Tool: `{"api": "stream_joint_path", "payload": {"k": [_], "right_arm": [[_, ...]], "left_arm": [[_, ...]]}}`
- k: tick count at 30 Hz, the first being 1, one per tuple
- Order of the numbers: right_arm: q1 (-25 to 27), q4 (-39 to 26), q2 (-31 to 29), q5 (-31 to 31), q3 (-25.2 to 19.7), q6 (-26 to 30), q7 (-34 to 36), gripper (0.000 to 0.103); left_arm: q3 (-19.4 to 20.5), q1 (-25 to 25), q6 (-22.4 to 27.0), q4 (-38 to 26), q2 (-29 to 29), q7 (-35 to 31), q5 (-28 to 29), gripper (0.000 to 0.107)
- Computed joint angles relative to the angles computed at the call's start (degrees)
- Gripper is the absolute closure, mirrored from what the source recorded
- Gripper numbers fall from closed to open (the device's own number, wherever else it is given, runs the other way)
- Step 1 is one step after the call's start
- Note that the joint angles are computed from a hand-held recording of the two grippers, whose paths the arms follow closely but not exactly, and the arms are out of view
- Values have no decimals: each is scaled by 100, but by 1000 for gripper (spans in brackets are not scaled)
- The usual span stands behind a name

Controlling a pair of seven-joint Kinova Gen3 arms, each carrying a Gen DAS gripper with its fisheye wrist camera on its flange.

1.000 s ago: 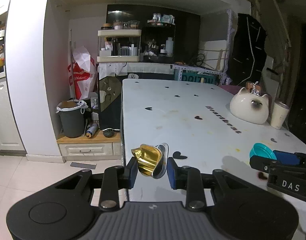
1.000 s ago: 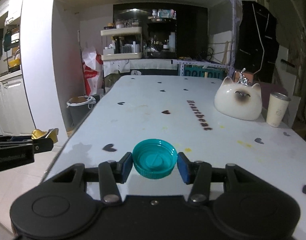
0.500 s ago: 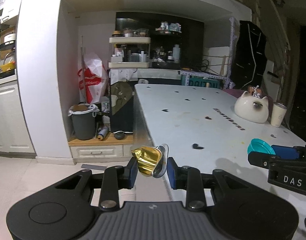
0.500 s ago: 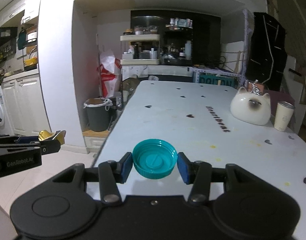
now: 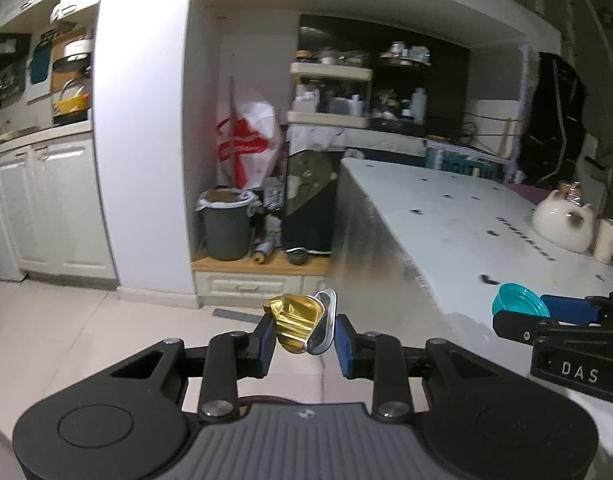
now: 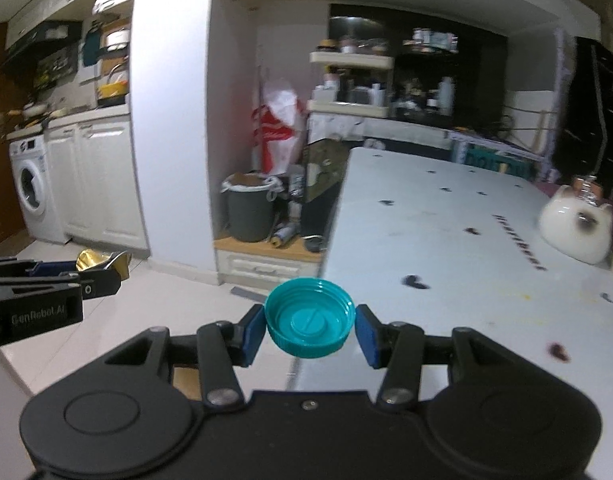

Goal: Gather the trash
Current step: 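Lift the gold wrapper and teal cap and carry them toward the wastebasket, then open both tools over the wastebasket to drop the wrapper and cap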

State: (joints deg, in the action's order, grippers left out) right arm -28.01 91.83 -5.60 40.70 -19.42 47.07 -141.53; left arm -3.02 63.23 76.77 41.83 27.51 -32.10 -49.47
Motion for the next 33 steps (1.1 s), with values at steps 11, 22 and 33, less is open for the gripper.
{"api": "stream_joint_path", "payload": {"k": [11,22,33], "right_arm": [[-689,-1030,1146,-1035,367,170,1076,54],[-817,-2771,2712,-3006,736,1448,2635,54],[-577,-3784,3667,-4212,1188,2353,2742,53]], "left_arm": [[465,-850,-186,1431,-804,414,292,75],[891,-2359,-386,1898,-841,-224,2110,75],[862,-3096,-149,1586,-122,-1159,3598,75]]}}
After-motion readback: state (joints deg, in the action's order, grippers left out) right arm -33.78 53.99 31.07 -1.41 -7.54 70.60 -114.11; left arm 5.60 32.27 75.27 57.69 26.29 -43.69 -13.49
